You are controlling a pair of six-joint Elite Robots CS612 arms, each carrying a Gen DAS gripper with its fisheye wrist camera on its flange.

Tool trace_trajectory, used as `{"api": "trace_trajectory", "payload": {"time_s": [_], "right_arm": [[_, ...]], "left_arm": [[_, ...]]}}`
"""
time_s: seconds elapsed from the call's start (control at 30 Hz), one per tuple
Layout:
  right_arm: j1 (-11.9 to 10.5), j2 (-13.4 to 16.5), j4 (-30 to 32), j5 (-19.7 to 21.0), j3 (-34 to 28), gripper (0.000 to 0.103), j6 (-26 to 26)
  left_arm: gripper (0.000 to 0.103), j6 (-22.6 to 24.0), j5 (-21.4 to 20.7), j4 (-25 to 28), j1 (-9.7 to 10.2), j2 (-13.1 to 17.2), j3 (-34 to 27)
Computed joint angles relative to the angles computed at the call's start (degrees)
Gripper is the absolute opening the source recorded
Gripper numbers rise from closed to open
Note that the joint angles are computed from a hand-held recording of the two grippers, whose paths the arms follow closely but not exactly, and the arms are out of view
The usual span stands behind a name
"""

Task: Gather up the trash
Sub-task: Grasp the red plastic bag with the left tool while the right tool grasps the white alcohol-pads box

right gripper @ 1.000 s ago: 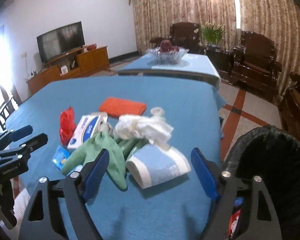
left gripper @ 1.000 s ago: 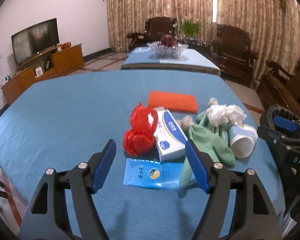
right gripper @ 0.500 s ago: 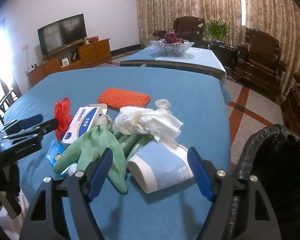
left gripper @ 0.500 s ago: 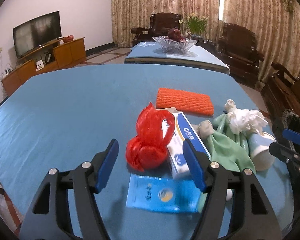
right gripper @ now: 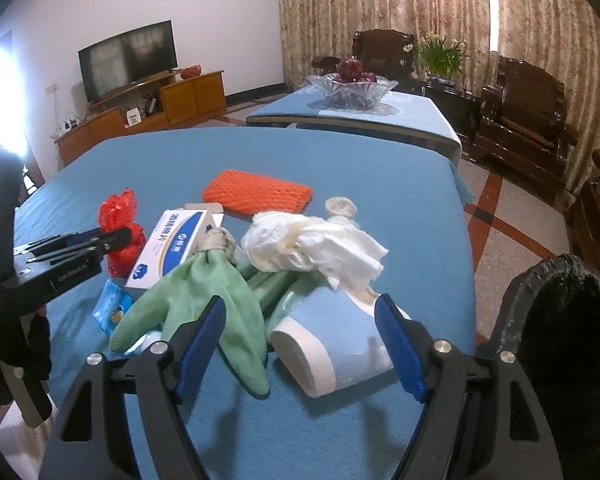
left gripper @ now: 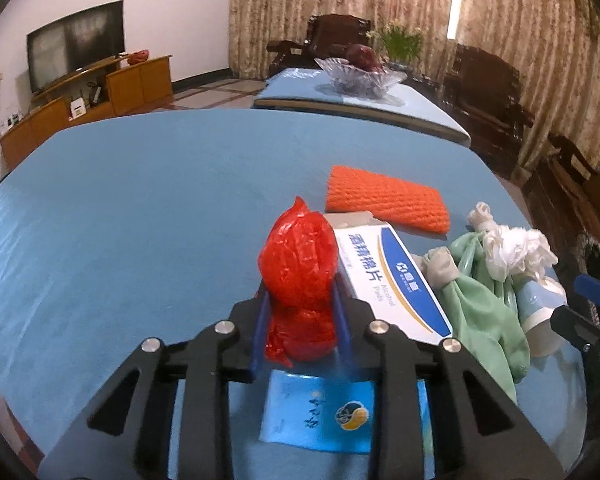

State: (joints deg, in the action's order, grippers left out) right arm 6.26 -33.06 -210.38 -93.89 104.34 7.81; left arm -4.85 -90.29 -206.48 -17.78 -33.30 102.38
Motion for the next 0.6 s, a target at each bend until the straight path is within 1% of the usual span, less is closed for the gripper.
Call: {"api": "trace_trajectory", "payload": {"time_s": [0.1, 0.2, 0.37, 0.47, 0.6], "right_arm": [[0.4, 0.1, -0.2, 0.6, -0.9, 0.075, -0.5], [1.0, 0.5, 0.0, 1.9, -2.4, 0.075, -1.3], [2.4, 1.7, 1.2, 3.6, -5.8, 0.075, -2.4], [3.3, 2.8, 3.2, 4.8, -8.5, 0.072, -1.8], [4.4, 3.9, 6.2, 4.5, -11.3, 0.069, -1.5]], "left_arm": [[0.025, -1.2, 1.4, -1.3, 0.49, -0.8, 1.2], [0.025, -0.8, 2.5, -2.0, 1.33, -1.5, 2.2], [0.024, -0.8, 4.3, -0.8, 2.94, -1.9, 2.7], [0.024, -1.1, 4.7, -0.5, 3.67, -1.8, 2.9], [0.024, -1.6, 4.7, -0.4, 4.31, -1.6, 2.9]]}}
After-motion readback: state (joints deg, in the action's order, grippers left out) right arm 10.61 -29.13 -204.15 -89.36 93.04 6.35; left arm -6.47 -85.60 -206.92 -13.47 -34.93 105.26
